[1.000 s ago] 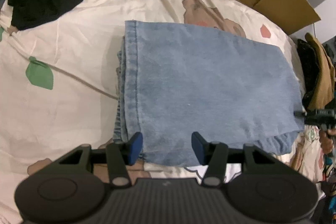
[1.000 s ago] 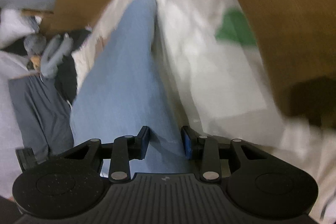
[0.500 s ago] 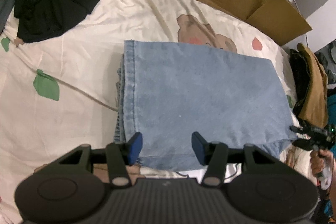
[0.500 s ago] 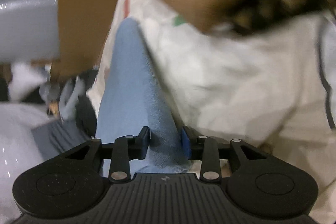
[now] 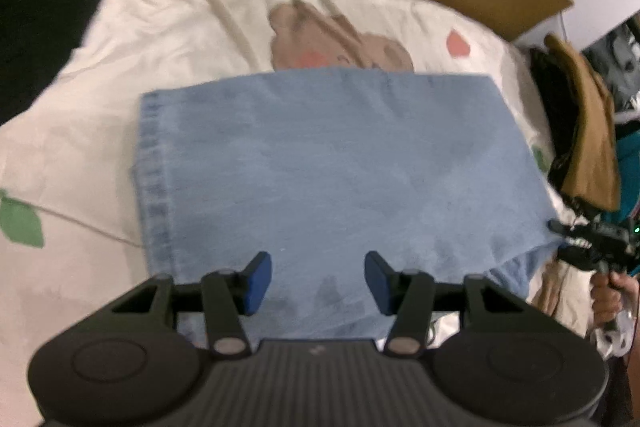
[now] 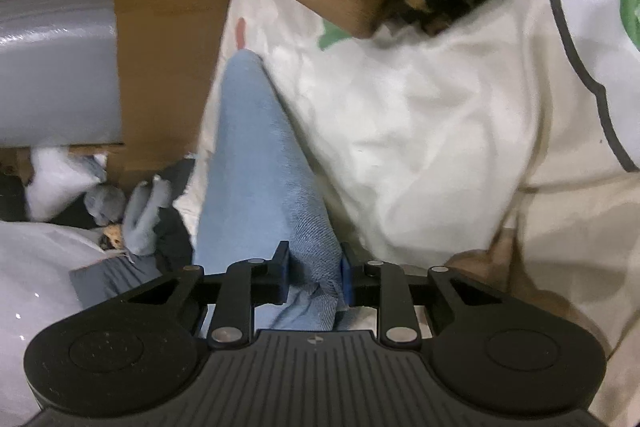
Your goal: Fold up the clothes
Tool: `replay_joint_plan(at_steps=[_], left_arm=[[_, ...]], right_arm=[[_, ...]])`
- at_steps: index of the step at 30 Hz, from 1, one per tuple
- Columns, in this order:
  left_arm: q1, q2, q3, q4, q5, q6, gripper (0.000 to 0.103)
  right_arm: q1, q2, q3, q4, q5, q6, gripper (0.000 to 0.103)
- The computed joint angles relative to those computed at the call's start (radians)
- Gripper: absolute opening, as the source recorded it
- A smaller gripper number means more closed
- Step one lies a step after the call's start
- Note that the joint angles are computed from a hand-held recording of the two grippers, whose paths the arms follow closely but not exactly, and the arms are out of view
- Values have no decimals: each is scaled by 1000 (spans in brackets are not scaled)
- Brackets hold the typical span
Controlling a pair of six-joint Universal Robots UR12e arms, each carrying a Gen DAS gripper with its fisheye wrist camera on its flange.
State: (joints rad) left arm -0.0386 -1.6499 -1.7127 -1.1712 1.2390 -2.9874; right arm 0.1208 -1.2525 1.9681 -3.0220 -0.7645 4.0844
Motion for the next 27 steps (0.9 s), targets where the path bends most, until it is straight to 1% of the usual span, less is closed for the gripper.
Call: replay_joint_plan(at_steps=[1, 2, 4, 6, 7, 8, 11, 13, 15, 16, 17, 18, 19, 21, 23, 26, 27], left_arm=[[-4, -10, 9, -9, -19, 12, 54], [-12, -21, 19, -21, -25, 24, 54], [-27, -43, 39, -47, -35, 50, 54], [-44, -60, 51, -63, -39, 93, 54], [-50, -67, 55, -74, -47, 109, 52], [-57, -75, 60, -86, -56, 125, 49], [-77, -96, 68, -116, -75, 173, 41], [-88, -106, 69, -131, -81, 198, 37], [-98, -113, 68, -142, -85, 218, 28], [-103, -117, 67, -148, -87, 227, 25], [-106, -120, 67, -150, -89, 240, 16], [-108, -120, 62, -140, -89, 249, 4], [-110, -122, 61, -135, -90, 254, 3], [-114, -127, 59, -126, -93, 265, 3], [-116, -134, 59, -136, -109, 270, 3], [-130, -138, 50, -122, -78, 282, 3], [-131, -140, 47, -117, -76, 273, 2]], right_arm=[[2, 0, 0, -10, -10, 9, 28], [5, 1, 0, -16, -26, 22, 29], [15, 16, -7, -40, -32, 47, 29], [22, 30, -16, -52, -32, 57, 30], [26, 34, -20, -51, -36, 56, 30], [32, 36, -25, -44, -48, 47, 30], [39, 30, -33, -9, -75, 11, 23], [37, 26, -31, -34, -70, 16, 20], [38, 19, -33, -48, -65, 15, 19], [38, 15, -36, -50, -63, 15, 18], [40, 12, -39, -42, -64, 11, 18], [41, 8, -43, -34, -65, 8, 18], [42, 5, -46, -26, -66, 4, 18], [45, -2, -53, -9, -68, -3, 18], [46, -6, -56, 2, -71, -9, 18], [47, -8, -56, 25, -80, -13, 18], [47, -9, -56, 32, -82, -14, 18]])
